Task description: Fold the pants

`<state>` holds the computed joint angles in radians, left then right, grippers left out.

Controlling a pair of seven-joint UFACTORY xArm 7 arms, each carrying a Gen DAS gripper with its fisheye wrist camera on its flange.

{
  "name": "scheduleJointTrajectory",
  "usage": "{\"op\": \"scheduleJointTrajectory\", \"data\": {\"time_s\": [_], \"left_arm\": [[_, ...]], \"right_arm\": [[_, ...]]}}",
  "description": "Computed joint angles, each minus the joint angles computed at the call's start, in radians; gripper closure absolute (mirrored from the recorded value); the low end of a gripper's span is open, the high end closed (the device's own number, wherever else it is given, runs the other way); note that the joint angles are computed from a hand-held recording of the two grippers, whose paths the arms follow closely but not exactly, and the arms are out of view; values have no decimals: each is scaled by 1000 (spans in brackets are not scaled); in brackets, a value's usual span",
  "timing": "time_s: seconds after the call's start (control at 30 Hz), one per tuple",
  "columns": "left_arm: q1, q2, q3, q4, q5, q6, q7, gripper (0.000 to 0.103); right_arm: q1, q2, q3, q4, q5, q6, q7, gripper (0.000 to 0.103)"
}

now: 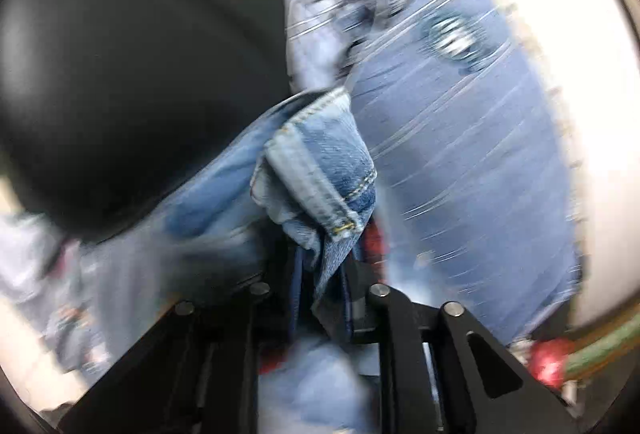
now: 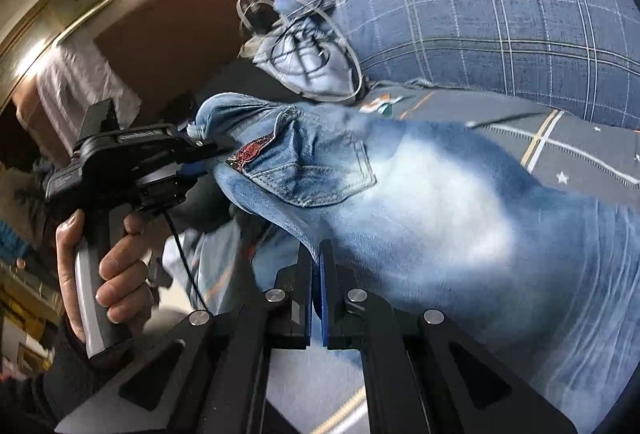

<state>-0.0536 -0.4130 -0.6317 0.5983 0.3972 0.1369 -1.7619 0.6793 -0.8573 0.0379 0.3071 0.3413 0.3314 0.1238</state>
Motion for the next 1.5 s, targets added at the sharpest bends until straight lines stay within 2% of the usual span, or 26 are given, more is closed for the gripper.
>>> {"op": "scheduleJointTrajectory", "data": {"time_s": [0.07,0.1,0.13,0.17,0.2,0.23,0.27,0.3,0.33,0.37,0.5,0.57,0.63,0.7,0.77,0.87,1.0,1.13,1.17,1.2,1.23,1.27,1.33,1.37,1.4,1.5], "left_arm": [[-181,84,159,-15,-163,101,78,80],[-234,110,216,-22,-218,96,106,75],[-278,127,268,-42,-271,49,135,74],[-283,118,279,-58,-283,20,143,74],[-256,98,251,-58,-253,33,123,68],[-215,70,203,-43,-206,88,95,53],[-155,32,128,-13,-153,184,66,47],[-136,9,93,14,-73,262,13,37],[-112,-13,51,38,-1,325,-24,34],[-103,-24,15,72,63,388,-41,34],[-128,-19,-47,141,198,512,-89,34],[-116,-27,-124,190,317,598,-140,34],[-125,-30,-161,215,395,661,-151,30],[-110,16,-229,278,491,749,-163,29],[-118,36,-275,306,555,819,-180,28],[-125,77,-284,337,634,855,-200,27],[-172,112,-270,367,661,896,-209,24],[-228,156,-192,365,617,835,-182,22],[-246,168,-142,352,584,777,-166,22],[-249,192,-128,359,545,761,-139,22],[-287,233,-95,379,528,787,-121,22],[-285,305,-104,426,489,854,-65,22],[-324,443,-113,533,496,1023,12,25],[-352,515,-112,591,515,1098,73,25],[-378,570,-105,636,526,1147,132,25],[-422,632,-73,695,497,1192,204,25]], "right_arm": [[17,76,11,-6,8,2,11,102],[12,143,31,-4,5,-13,24,101],[4,181,48,-3,0,-21,37,99],[3,222,58,3,-1,-29,50,97],[-3,223,69,3,-2,-43,65,94],[23,202,43,6,13,-33,57,86],[81,166,-16,-1,54,-36,17,81],[111,124,-44,-15,82,-46,-4,69],[110,73,-42,-33,94,-51,2,51],[84,5,-16,-55,94,-46,33,45],[-3,-259,29,-131,58,57,142,44],[-78,-389,72,-154,7,150,204,43],[-131,-528,85,-178,-35,250,252,37],[-166,-639,93,-199,-57,321,304,33],[-213,-753,74,-220,-83,402,333,33],[-279,-833,51,-240,-103,464,368,31],[-327,-891,-20,-271,-92,504,366,31],[-321,-809,-1,-272,-76,492,363,31],[-314,-757,5,-268,-70,472,364,31],[-306,-721,17,-264,-71,462,365,31],[-306,-695,39,-257,-81,468,371,35],[-329,-643,98,-235,-116,489,395,35],[-388,-556,179,-192,-197,570,441,35],[-400,-521,179,-185,-218,599,454,36],[-405,-518,158,-199,-223,615,466,42],[-377,-588,131,-209,-240,619,468,42]]}}
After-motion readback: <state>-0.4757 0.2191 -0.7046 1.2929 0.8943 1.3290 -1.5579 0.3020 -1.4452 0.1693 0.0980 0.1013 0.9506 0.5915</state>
